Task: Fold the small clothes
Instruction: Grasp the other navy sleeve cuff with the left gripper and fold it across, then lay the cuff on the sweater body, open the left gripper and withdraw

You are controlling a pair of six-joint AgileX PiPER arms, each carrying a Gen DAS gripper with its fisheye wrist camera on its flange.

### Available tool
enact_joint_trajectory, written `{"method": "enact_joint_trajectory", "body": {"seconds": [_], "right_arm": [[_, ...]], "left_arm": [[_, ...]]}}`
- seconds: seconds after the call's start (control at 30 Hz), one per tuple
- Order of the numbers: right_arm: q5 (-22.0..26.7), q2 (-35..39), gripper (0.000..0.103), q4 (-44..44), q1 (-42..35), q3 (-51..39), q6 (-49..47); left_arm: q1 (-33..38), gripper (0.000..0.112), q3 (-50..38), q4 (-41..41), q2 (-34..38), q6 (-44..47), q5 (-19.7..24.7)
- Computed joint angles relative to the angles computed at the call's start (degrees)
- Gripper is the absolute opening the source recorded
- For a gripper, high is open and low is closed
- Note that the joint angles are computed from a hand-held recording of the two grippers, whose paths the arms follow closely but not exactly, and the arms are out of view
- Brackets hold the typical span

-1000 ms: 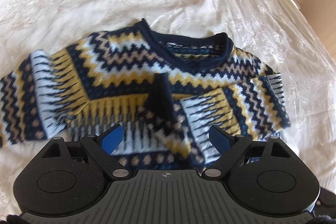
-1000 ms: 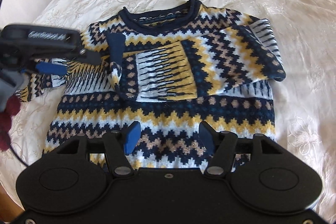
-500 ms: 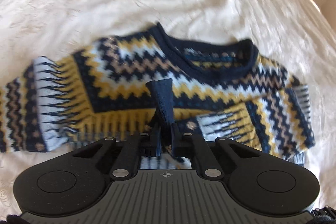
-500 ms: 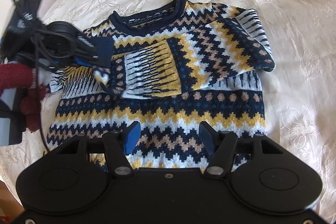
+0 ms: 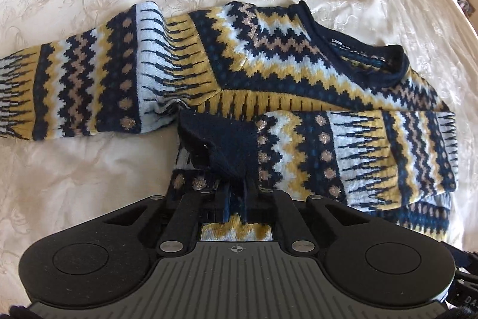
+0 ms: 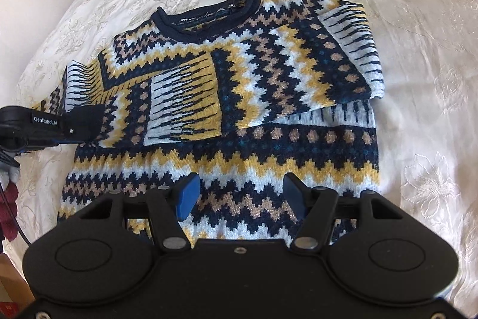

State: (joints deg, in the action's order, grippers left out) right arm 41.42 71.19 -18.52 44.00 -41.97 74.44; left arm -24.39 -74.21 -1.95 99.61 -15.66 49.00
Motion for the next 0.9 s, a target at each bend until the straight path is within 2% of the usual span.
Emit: {"method": "enact_joint_trajectory", "body": {"seconds": [0.17,0.4,0.57,0.63,0.73,0.9], "right_arm": [[-0.97,1.04,0.066,1.52,-1.0,-0.3,-2.5],[-2.34,2.61,0.066,1.11,-1.68,-0.93,-3.87],[-3.61,3.4,0.066,2.23,-3.79,-0.92,-6.23],[-3.81,3.36,0.066,2.38,-5.09,-0.93,-7.69],[-3.82,2.08,0.066,3.03,-9.8,-0.14,-10.77],[-4.21,0.94,0.07,3.29,-14.26,0.76,-13.74]], "left_arm": [[0.17,0.008,4.48,0.3,-2.46,1.03,-5.57],[-2.91,0.008,6.87,11.76,-9.01,-2.57,-12.33],[0.43,0.007,5.86,13.52,-4.67,-8.1,-8.71],[3.09,0.008,5.59,9.49,-3.82,-7.06,-7.75],[5.56,0.008,6.39,4.57,-5.05,-3.77,-7.89],[4.66,0.009,6.52,7.74,-7.26,-6.02,-6.5]]}}
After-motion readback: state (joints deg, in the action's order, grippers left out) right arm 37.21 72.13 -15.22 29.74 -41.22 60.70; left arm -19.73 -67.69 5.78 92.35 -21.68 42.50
